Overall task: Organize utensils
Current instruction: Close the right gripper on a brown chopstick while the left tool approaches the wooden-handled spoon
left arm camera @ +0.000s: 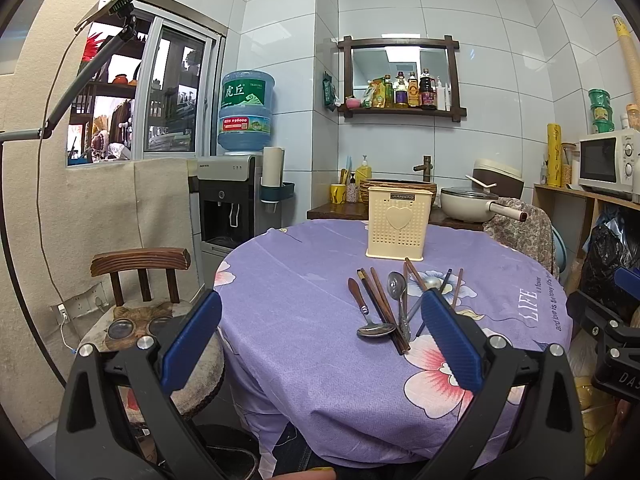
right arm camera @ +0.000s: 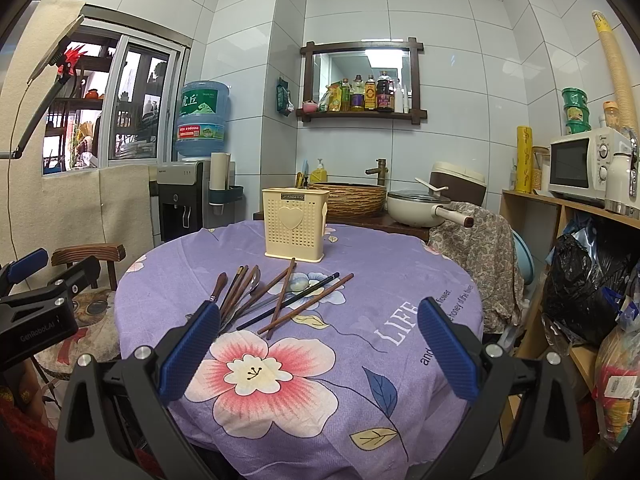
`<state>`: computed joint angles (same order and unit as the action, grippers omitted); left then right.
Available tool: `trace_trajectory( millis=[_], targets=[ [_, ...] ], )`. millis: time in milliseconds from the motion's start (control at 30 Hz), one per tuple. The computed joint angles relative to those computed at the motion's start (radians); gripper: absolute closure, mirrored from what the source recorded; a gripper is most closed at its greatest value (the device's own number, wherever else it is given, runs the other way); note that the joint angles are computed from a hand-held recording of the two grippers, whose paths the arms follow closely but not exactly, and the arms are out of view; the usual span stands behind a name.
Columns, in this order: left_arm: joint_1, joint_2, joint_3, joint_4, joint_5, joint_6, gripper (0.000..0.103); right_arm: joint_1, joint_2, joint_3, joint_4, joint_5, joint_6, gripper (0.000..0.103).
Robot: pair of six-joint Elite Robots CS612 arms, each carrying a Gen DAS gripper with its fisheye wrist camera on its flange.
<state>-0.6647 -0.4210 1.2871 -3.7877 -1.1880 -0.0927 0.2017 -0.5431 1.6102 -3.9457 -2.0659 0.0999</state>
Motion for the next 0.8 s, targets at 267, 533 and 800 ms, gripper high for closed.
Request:
trace_trajectory(
  millis=[267,533,800],
  targets=[
    [0.000,0.000,0.000,0.001,-0.001,0.000,0.005,0.000,0.003,-0.002,0.001,0.000,0.001,0.006],
    [0.019,-0.005,-0.041,0.203,-0.072,-0.024,0.004,-0.032,-0.011,-0.007,0.133,0.090,0.072,0.006],
    [0.079,0.073,-0.313,0.698,-0.241,-0.076,0.005,-0.125,-0.023,-0.094,0.488,0.349,0.165,0.006]
  ],
)
